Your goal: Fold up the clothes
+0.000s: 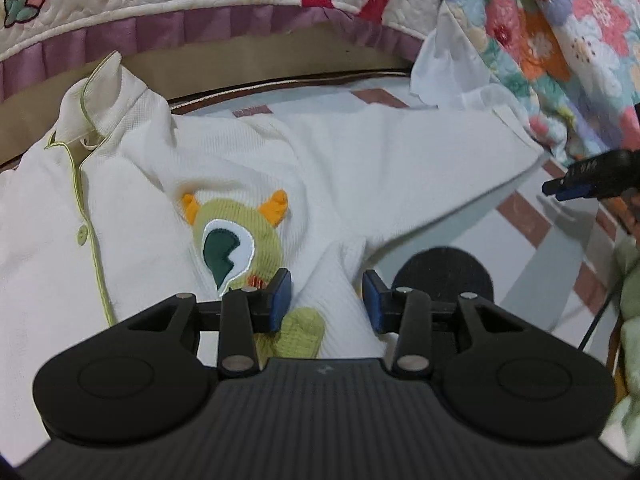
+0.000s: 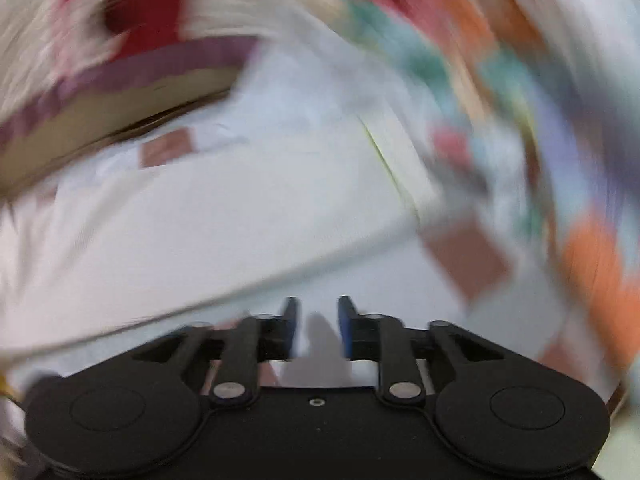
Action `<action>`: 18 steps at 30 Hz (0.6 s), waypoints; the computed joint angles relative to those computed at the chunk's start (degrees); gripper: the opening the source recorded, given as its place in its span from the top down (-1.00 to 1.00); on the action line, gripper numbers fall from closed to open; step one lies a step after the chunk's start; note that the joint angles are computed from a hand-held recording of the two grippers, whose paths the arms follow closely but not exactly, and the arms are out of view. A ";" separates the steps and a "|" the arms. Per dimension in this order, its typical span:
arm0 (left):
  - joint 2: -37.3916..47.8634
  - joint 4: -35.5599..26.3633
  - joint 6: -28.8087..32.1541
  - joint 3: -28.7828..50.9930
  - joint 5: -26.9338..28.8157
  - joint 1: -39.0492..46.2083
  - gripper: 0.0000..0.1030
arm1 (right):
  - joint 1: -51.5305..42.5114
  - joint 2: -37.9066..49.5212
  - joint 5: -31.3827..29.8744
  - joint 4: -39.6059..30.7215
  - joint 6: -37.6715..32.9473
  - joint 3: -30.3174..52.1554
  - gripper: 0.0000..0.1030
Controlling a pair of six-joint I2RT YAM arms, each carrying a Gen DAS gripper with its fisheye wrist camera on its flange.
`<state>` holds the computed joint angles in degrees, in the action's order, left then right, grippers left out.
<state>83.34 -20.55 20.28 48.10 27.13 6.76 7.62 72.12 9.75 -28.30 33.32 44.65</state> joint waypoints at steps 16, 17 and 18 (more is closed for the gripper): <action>2.78 1.51 -0.59 1.03 -1.40 -3.06 0.07 | -11.40 11.87 0.73 20.66 0.73 -0.75 -0.27; 3.05 3.32 -3.40 0.44 -0.46 -2.76 0.07 | -11.28 13.68 2.31 21.55 0.10 0.16 -0.29; 3.33 5.35 -6.48 -0.25 0.35 -2.52 0.07 | -11.17 15.47 3.87 22.41 -0.55 1.09 -0.31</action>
